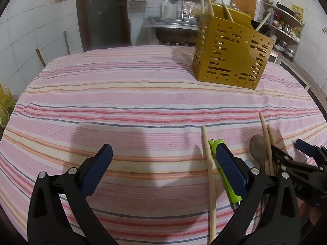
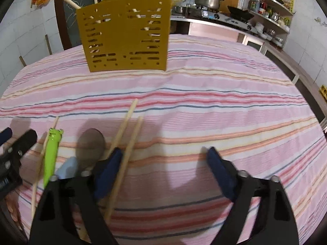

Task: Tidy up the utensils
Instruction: 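Lower the right tool onto a loose chopstick and close while the left tool closes on another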

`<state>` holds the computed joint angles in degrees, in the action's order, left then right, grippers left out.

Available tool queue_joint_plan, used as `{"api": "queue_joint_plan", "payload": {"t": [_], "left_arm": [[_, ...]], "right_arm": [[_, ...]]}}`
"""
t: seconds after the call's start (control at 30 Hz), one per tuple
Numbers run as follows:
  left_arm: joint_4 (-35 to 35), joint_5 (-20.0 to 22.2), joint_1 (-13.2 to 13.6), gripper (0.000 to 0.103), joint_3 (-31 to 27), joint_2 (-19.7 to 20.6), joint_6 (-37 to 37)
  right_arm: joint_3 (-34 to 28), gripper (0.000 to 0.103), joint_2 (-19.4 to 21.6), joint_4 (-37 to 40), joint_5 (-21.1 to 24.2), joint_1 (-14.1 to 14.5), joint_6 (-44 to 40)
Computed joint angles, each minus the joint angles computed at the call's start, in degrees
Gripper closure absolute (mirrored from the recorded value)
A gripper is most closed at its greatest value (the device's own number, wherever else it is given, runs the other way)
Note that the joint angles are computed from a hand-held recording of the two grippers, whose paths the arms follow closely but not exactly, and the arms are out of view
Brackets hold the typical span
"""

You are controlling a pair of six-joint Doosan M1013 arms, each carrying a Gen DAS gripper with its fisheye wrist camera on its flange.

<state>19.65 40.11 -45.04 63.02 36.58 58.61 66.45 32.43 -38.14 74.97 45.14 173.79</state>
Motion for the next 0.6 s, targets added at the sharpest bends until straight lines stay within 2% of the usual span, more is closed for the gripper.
{"api": "queue_joint_plan", "payload": {"t": [0.03,0.1,0.13,0.2,0.3,0.33,0.47,0.6], "left_arm": [[-0.10,0.01,-0.02,0.005,0.04,-0.02,0.32],[-0.53,0.16,-0.09,0.005,0.15,-0.08,1.06],[-0.76,0.25,-0.11,0.005,0.15,-0.07,1.42],[-0.98,0.93,-0.19,0.005,-0.08,0.09,1.98],[-3.10,2.84,-0.17,0.005,-1.01,0.59,4.35],[-3.73,3.12,-0.12,0.006,-1.11,0.67,4.64],[-6.97,3.53,0.22,0.008,-1.54,0.93,6.27],[-7.07,4.77,0.14,0.023,-1.92,1.18,6.79]], "right_arm": [[-0.25,0.033,0.09,0.11,0.04,-0.03,0.06],[-1.23,0.050,0.64,0.18,0.23,-0.15,-0.45],[-1.97,0.055,1.06,0.24,0.35,-0.23,-0.92],[-2.91,0.076,1.63,0.13,-0.10,-0.30,-2.12],[-2.94,0.088,1.69,-0.59,-0.50,-0.09,-3.66],[-1.98,0.091,1.08,-0.76,-1.53,-0.10,-3.72],[1.29,0.092,-0.99,-0.47,-5.58,-0.35,-3.21],[2.15,0.092,-1.44,-0.73,-7.20,-0.45,-2.80]]}}
